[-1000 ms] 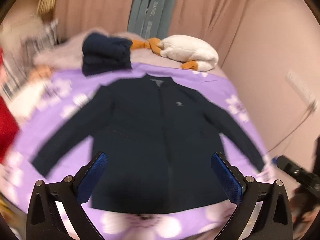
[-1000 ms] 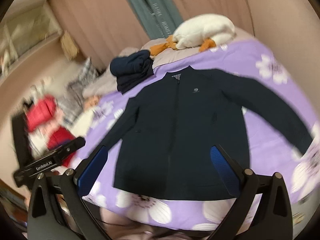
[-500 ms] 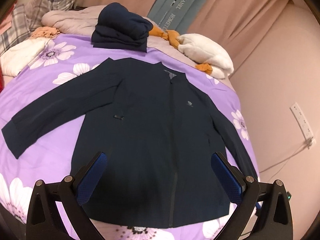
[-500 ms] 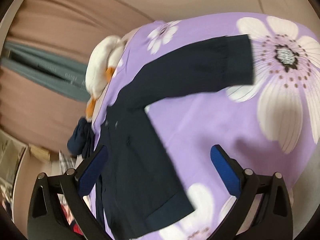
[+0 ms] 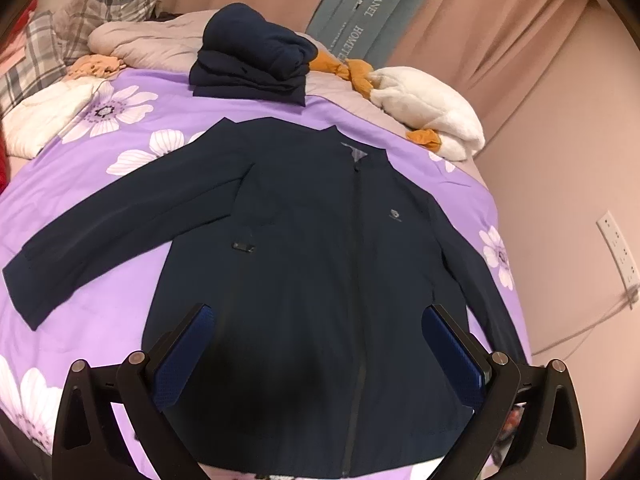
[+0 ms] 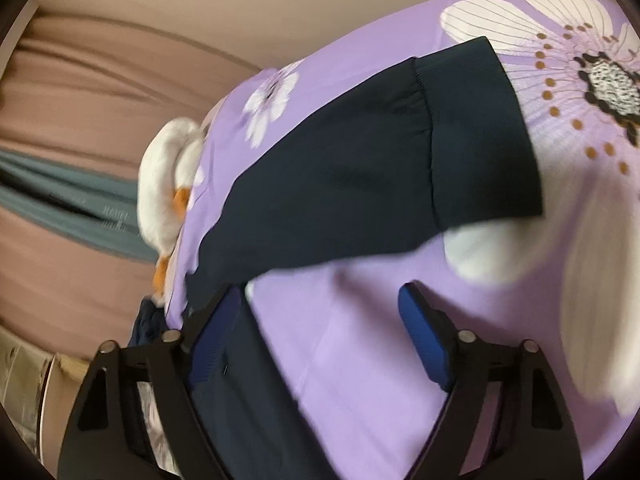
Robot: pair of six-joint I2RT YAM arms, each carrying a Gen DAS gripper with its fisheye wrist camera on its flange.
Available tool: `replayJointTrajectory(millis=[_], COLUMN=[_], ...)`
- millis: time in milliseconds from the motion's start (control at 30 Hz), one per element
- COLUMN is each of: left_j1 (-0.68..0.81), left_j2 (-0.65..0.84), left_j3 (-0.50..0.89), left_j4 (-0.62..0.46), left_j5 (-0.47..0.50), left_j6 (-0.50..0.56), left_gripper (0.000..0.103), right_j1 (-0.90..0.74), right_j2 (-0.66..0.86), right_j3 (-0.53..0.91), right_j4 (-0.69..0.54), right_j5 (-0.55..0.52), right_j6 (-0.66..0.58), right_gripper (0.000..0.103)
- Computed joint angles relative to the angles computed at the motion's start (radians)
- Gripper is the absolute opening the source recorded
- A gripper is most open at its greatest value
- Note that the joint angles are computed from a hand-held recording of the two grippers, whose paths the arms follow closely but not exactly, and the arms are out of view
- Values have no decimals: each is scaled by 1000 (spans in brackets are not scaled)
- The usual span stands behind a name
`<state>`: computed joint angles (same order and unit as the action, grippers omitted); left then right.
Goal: Fold large clothes
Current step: 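Grasp the navy jacket's sleeve cuff with the right gripper and lift it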
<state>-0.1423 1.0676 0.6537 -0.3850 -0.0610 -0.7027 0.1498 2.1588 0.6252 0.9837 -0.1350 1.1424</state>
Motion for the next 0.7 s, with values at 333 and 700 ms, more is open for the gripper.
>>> replayJointTrajectory(millis=[333, 700], left_j1=[44, 122], left_j2=[123, 286], left_j3=[40, 115], left_j4=[52, 112], left_j5=[19, -21], left_j6=[36, 122], left_gripper=[103, 103], right_j1=[-109, -49], right_j2=[139, -350], right_j3=[-4, 273], right_j4=[324, -518], right_j5=[86, 213], right_j6=[160, -344], right_gripper=[38, 8])
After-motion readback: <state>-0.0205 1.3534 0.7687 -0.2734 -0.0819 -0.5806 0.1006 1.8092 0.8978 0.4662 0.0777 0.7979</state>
